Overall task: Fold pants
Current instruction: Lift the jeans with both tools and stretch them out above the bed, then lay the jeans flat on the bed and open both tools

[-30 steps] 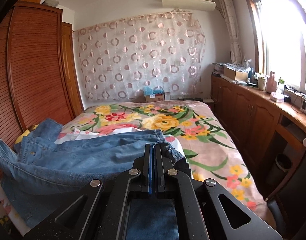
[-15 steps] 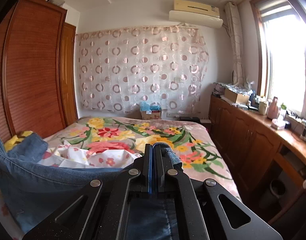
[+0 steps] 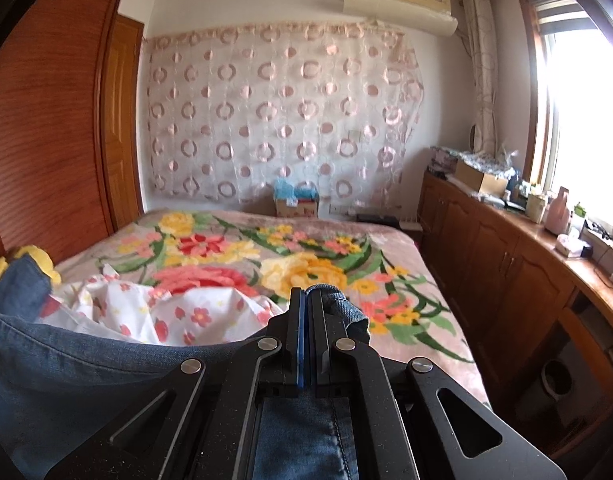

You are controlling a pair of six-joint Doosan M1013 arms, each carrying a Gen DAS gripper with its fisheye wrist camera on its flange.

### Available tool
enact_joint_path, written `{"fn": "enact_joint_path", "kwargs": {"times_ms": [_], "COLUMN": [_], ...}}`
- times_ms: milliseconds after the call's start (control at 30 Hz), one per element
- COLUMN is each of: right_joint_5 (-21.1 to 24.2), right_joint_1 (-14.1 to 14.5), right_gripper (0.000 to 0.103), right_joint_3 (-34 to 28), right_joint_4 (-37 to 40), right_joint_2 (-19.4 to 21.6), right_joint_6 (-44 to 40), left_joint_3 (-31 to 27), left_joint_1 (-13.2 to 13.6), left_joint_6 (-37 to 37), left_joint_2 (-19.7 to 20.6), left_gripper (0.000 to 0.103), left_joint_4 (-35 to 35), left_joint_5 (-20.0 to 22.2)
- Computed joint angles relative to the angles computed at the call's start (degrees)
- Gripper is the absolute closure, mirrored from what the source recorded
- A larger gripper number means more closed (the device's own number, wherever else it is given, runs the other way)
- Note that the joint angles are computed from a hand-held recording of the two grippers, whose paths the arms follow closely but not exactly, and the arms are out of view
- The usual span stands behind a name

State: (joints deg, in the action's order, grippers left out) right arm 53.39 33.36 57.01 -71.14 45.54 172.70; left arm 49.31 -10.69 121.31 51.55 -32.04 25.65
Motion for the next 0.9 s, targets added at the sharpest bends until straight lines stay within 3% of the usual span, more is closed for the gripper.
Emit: {"fn": "enact_joint_path", "kwargs": {"times_ms": [133, 267, 367, 500, 600, 700, 833, 900], "right_joint_5": [0.7, 3.5, 6.8, 9.3, 10.2, 10.1, 10.8, 10.5], "right_joint_1": [-1.2, -1.5, -1.6, -1.8, -1.8, -1.7, -1.5, -1.3], "right_gripper": [0.102, 0.102, 0.102, 0.102, 0.102, 0.102, 0.092, 0.081], "right_joint_3": [-4.2, -8.7, -12.5, -15.7, -17.2, -17.1, -16.1, -14.7], "right_joint_4": [7.3, 12.1, 14.1, 16.6, 17.3, 17.7, 19.2, 18.4], "right_joint_2": [1.5, 3.1, 4.4, 5.7, 6.3, 5.9, 4.9, 4.3], "right_joint_6": [-6.7, -13.6, -18.1, -21.2, -22.5, -21.6, -20.4, -19.5], "left_joint_3": [-1.6, 0.0, 1.6, 4.6, 6.2, 7.9, 9.3, 9.6], "left_joint_1": [-0.3, 0.0, 0.4, 0.8, 1.2, 1.2, 1.8, 2.0], "left_joint_6": [-2.8, -1.3, 1.0, 3.7, 4.5, 2.3, 0.4, -0.5], "left_joint_2": [0.8, -0.2, -1.4, -3.1, -4.0, -4.6, -4.5, -4.5], "left_gripper": [0.078, 0.051, 0.046, 0.024, 0.024, 0.024, 0.024, 0.029], "left_joint_4": [3.6, 2.2, 0.1, -2.0, -2.5, 1.4, 3.5, 4.5], "left_joint_5": [2.6, 2.4, 3.0, 1.8, 1.7, 0.6, 2.3, 2.8]}}
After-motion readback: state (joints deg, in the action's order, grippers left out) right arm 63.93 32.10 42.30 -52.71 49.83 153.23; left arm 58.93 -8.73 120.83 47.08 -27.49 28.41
